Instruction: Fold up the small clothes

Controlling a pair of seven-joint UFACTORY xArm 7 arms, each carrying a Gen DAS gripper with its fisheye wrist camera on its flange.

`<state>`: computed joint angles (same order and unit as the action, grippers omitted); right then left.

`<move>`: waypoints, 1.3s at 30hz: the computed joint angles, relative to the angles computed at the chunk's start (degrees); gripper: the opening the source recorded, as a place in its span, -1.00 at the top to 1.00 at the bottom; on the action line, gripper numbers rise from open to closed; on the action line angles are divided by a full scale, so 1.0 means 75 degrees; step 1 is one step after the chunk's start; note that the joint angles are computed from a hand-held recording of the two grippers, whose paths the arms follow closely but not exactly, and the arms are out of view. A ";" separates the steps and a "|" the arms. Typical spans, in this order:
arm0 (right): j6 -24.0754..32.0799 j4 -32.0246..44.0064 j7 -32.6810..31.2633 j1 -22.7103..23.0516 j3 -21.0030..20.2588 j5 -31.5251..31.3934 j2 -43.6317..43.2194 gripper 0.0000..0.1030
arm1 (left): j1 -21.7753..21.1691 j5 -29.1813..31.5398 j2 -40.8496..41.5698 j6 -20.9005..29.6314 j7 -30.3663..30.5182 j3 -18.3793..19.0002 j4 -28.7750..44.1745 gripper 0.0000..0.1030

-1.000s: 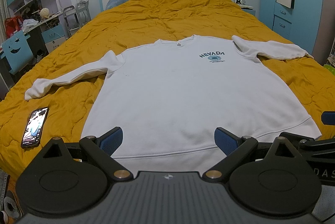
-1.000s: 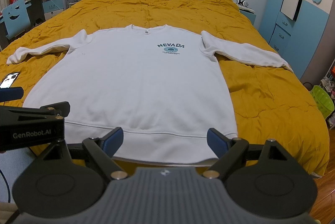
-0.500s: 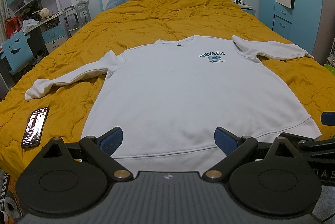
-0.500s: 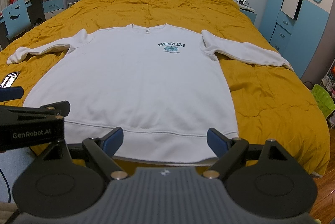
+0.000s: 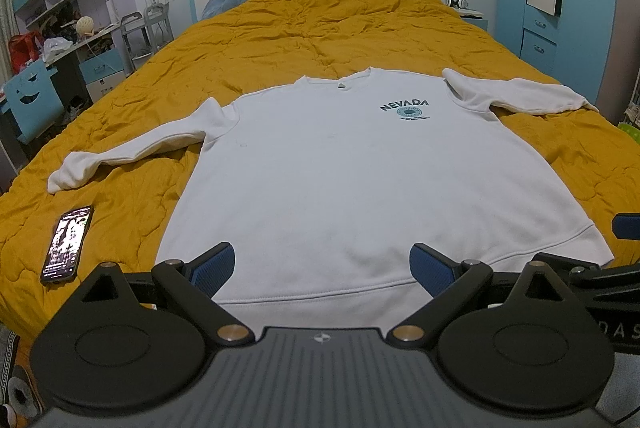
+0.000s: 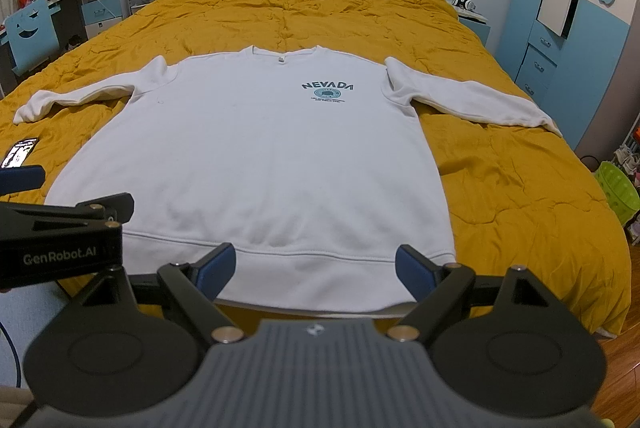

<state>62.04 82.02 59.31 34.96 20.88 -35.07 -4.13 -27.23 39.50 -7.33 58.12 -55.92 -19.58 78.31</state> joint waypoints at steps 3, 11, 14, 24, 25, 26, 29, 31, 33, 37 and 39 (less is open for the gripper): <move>-0.0003 0.0006 0.0007 0.0001 0.0000 -0.0009 0.0007 -0.61 | -0.0003 0.0009 0.0004 0.0002 -0.0009 0.0003 0.0002 -1.00; -0.0018 -0.0001 0.0070 0.0021 0.0032 -0.0041 0.0042 -0.61 | -0.0010 -0.0018 0.0003 -0.0007 0.0012 0.0016 -0.0002 -1.00; -0.0017 0.0013 0.0090 0.0055 0.0008 -0.0054 0.0063 -0.61 | 0.0020 -0.0112 -0.0033 -0.0089 0.0076 0.0063 -0.0050 -1.00; -0.1127 -0.0314 0.0406 -0.0316 -0.0106 -0.0339 -0.0041 -0.61 | 0.0537 -0.0797 -0.0190 -0.1543 0.0446 0.0597 -0.0351 -1.00; -0.1701 -0.0554 0.0511 -0.0289 -0.0328 -0.0430 -0.0155 -0.61 | 0.0646 -0.0885 -0.0243 -0.1850 0.0532 0.0670 -0.0466 -1.00; -0.2185 -0.0717 0.0548 -0.0424 -0.0397 -0.0466 -0.0237 -0.61 | 0.0773 -0.0916 -0.0289 -0.2127 0.0617 0.0733 -0.0566 -1.00; -0.3052 -0.0921 0.1086 -0.0870 -0.0429 -0.1010 -0.0232 -0.61 | 0.1211 -0.0656 -0.0310 -0.2545 0.0702 0.0808 -0.0652 -1.00; -0.3150 -0.0722 0.1177 -0.1078 -0.0466 -0.1379 0.0017 -0.61 | 0.1483 -0.0541 -0.0273 -0.2737 0.0759 0.0899 -0.0637 -1.00; -0.3305 -0.0528 0.1075 -0.1168 -0.0595 -0.1583 0.0275 -0.61 | 0.1784 -0.0700 -0.0195 -0.3004 0.0921 0.1148 -0.0623 -1.00; -0.3404 0.0216 0.0637 -0.1133 -0.0936 -0.1622 0.0998 -0.61 | 0.2414 -0.1416 -0.0013 -0.3867 0.1439 0.1774 -0.0709 -1.00; -0.3454 0.0684 0.0293 -0.1087 -0.1162 -0.1361 0.1416 -0.61 | 0.2837 -0.1656 0.0187 -0.4287 0.1568 0.2073 -0.0664 -1.00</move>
